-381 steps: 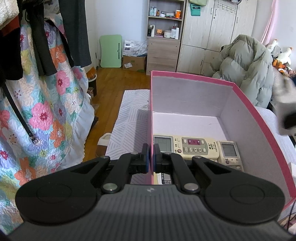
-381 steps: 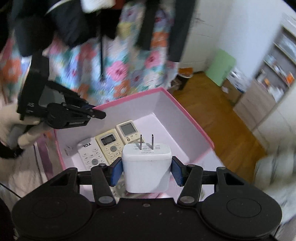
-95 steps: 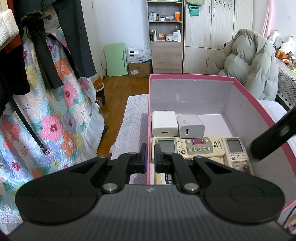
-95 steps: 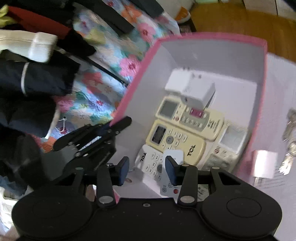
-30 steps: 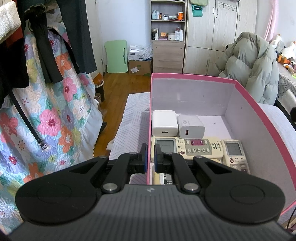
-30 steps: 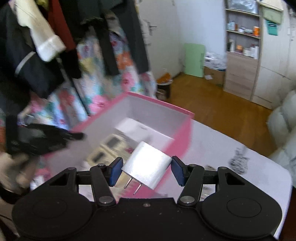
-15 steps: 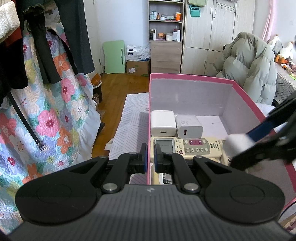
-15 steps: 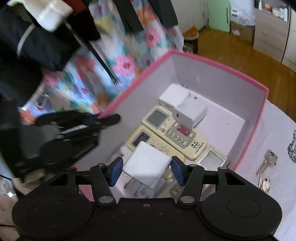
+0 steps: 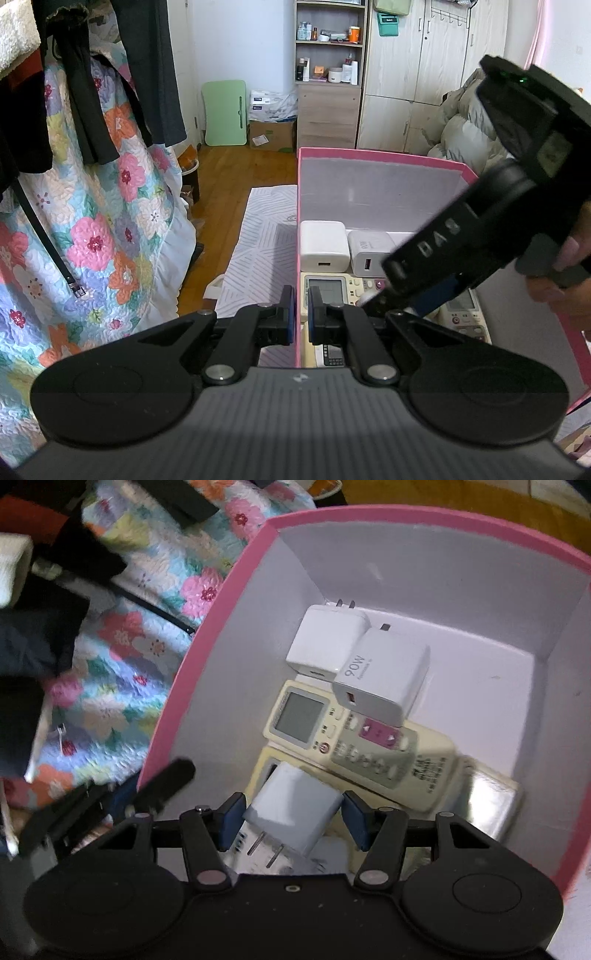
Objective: Organize rigid objects
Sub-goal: 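Carry the white charger into the pink box and open the right gripper, then move the right gripper to a silver key set and grasp it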
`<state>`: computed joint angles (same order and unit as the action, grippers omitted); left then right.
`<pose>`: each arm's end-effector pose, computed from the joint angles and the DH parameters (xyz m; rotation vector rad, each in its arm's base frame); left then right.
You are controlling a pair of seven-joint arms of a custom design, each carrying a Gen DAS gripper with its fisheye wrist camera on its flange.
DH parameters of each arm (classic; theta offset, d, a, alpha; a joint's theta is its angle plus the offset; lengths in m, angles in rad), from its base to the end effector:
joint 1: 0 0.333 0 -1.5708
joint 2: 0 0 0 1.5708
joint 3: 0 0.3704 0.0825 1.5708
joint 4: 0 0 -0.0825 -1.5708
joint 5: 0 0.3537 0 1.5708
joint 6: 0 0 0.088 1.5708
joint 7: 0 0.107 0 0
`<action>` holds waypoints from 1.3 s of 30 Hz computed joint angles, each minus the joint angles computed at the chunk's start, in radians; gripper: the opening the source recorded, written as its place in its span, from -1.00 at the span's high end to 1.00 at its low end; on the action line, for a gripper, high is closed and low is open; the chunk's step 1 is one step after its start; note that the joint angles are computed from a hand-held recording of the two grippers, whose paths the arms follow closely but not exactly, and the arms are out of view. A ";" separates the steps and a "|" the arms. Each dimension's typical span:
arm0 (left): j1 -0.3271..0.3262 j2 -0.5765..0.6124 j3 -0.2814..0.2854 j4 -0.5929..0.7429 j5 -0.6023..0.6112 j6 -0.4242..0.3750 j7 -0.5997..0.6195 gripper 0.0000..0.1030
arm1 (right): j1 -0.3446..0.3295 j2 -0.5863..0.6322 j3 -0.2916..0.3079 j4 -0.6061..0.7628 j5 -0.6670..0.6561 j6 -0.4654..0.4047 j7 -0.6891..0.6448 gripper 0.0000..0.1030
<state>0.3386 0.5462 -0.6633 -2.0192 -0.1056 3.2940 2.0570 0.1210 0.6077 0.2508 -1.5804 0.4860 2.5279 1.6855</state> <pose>0.6452 -0.1324 0.3922 -1.3109 2.1634 -1.0238 0.6976 0.2239 0.3896 -1.6748 1.9795 0.3160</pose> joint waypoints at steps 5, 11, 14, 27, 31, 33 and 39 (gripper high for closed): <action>0.004 0.002 -0.004 0.001 0.004 -0.001 0.001 0.89 | -0.026 -0.034 0.019 -0.031 0.043 0.039 -0.040 -0.25; -0.004 0.002 0.005 0.004 0.003 0.001 0.003 0.89 | -0.051 -0.201 0.034 -0.199 0.082 0.145 -0.213 -0.25; -0.024 -0.003 0.025 0.001 0.002 0.009 -0.001 0.89 | -0.035 -0.308 -0.005 -0.302 0.083 0.188 -0.244 -0.25; -0.118 -0.028 0.126 -0.007 0.011 0.037 -0.037 0.89 | 0.061 -0.462 -0.243 -0.696 -0.476 0.548 0.135 -0.26; -0.145 -0.032 0.155 -0.008 0.014 0.046 -0.048 0.89 | -0.018 -0.395 -0.189 -0.676 -0.509 0.505 0.105 -0.23; -0.134 -0.030 0.145 -0.006 0.015 0.041 -0.059 0.89 | -0.065 -0.366 -0.146 -0.662 -0.476 0.479 0.060 -0.13; -0.128 -0.027 0.141 -0.010 0.034 0.050 -0.067 0.89 | 0.048 -0.263 -0.284 -0.618 -0.593 0.522 0.171 -0.15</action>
<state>0.2105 0.5195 -0.5219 -2.0287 -0.0720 3.3440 1.9899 0.1686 0.3443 -0.0333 -2.1988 -0.1071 3.0500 1.8568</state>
